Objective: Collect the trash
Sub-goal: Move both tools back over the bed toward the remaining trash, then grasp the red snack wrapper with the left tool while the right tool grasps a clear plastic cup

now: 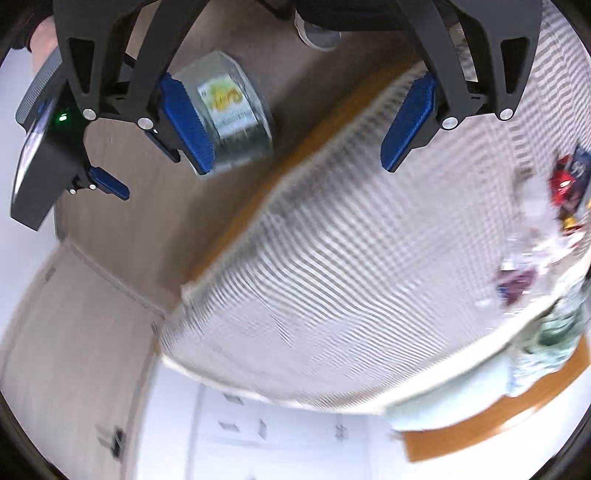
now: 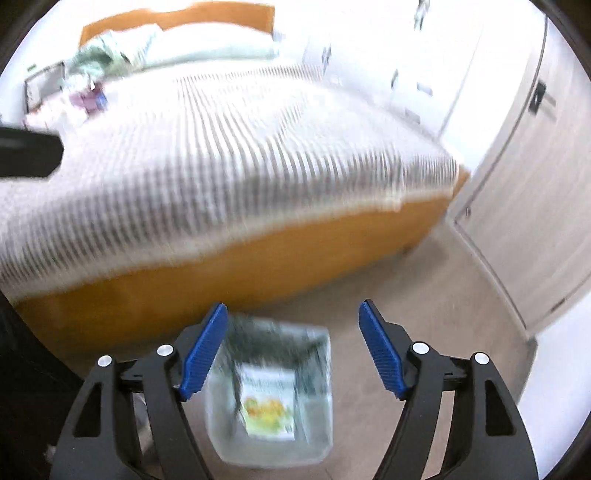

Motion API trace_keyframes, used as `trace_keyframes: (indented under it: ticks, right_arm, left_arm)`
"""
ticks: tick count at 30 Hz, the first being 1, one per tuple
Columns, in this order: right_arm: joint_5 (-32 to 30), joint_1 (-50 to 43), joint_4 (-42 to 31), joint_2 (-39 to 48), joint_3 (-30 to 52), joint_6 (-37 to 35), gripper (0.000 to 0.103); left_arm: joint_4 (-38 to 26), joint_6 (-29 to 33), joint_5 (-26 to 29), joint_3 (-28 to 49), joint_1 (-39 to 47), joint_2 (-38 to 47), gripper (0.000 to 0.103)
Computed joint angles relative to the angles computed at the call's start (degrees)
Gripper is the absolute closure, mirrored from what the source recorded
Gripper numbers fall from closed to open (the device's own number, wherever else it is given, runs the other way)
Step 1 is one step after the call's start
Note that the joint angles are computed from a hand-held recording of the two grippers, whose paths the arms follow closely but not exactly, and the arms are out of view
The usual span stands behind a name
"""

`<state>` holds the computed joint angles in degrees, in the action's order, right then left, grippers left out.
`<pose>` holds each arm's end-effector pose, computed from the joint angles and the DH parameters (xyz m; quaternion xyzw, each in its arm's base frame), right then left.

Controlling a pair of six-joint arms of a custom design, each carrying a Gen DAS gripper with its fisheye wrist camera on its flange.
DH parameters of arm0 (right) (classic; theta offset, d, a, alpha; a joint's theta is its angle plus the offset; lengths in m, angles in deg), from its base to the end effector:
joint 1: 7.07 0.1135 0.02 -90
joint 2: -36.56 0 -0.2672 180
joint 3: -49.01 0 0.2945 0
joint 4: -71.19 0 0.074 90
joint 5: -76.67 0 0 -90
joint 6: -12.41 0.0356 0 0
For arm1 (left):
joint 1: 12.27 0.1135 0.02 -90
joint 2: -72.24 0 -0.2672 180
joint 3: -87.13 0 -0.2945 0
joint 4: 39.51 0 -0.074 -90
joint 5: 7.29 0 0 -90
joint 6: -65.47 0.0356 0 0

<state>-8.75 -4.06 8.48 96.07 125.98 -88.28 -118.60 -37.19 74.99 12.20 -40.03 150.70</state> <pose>0.2423 0.0099 0.3544 -0.0951 0.9192 -0.0623 0.3770 0.2645 -0.1338 0.4205 0.1027 0.9394 -0.0510 0.3231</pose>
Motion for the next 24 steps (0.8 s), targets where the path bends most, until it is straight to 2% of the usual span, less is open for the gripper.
trace_keyframes:
  ticks: [3,5,9,12,16,19,21,24]
  right_arm:
    - [2.0,6.7,0.3,2.1,5.8,5.3,0.027]
    - [3.7,11.6,1.0,3.7,9.1,8.2,0.027]
    - [6.3,21.8,3.1,8.8,15.9,14.2,0.027]
    - [7.5,27.7,5.0,14.8,21.8,18.6,0.027]
    - [7.9,33.5,5.8,21.6,28.5,23.8,0.027]
    - [6.8,37.1,5.9,28.0,33.8,26.8,0.027]
    - [8.3,40.1,5.9,33.2,37.7,27.5,0.027]
    - [11.7,43.0,5.3,39.8,42.9,28.4,0.027]
  left_arm:
    - [0.2,3.2,2.9,0.1,8.0,-5.1,0.012]
    - [0.1,5.2,4.8,0.7,13.1,-7.0,0.011]
    - [0.1,10.6,12.3,2.6,30.6,-8.8,0.009]
    - [-0.6,16.1,18.9,4.5,43.8,-7.0,0.009]
    - [-0.3,19.1,29.1,7.2,59.5,-3.8,0.008]
    - [-0.5,20.2,34.0,9.8,67.7,0.7,0.008]
    - [0.2,20.3,34.3,9.8,71.3,2.7,0.008]
    - [1.7,20.8,40.3,9.0,77.1,5.9,0.008]
